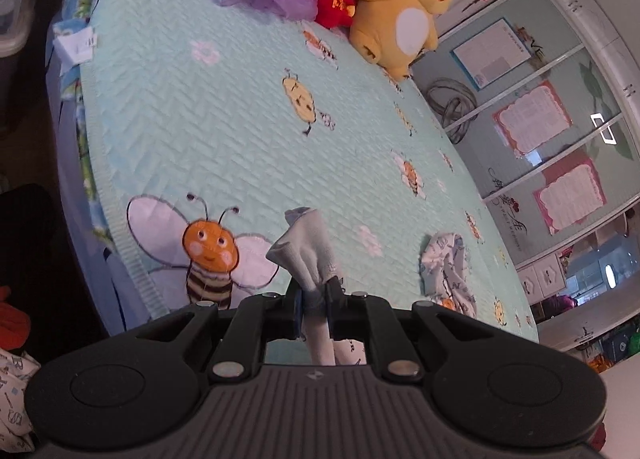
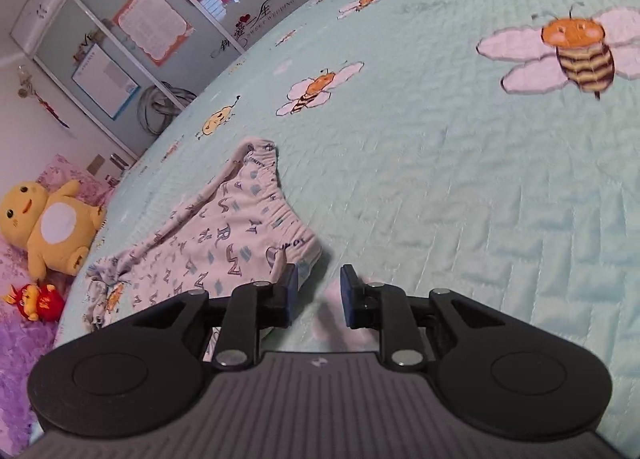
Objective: Fold clothes
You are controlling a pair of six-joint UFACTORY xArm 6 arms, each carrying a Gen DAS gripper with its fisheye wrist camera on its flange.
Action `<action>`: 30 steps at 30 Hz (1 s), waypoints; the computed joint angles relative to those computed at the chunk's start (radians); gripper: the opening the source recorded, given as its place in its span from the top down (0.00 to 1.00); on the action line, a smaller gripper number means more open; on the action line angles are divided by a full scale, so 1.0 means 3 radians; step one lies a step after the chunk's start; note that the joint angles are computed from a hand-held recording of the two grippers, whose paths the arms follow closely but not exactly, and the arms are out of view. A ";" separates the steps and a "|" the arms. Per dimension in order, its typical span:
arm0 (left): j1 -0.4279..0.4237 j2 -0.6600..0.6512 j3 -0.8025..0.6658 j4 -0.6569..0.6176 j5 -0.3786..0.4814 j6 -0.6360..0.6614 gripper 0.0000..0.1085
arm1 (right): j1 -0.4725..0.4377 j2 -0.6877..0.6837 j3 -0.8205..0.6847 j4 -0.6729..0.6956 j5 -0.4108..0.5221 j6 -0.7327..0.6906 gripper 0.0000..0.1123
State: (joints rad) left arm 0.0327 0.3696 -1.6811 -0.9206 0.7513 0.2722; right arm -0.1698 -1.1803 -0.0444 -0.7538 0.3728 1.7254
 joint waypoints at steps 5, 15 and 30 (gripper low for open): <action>-0.0018 0.0030 -0.0004 0.0073 0.0006 -0.0073 0.90 | -0.0114 0.0458 -0.0200 -0.0321 -0.0224 0.0217 0.79; -0.0018 0.0058 -0.0024 0.0384 -0.0337 -0.0190 0.91 | -0.0294 0.0381 -0.0143 -0.0157 -0.0306 0.0027 0.96; 0.0027 -0.0008 0.0163 -0.0077 -0.0157 0.0602 0.63 | 0.0392 -0.0033 -0.0096 -0.0334 0.0583 0.0650 0.85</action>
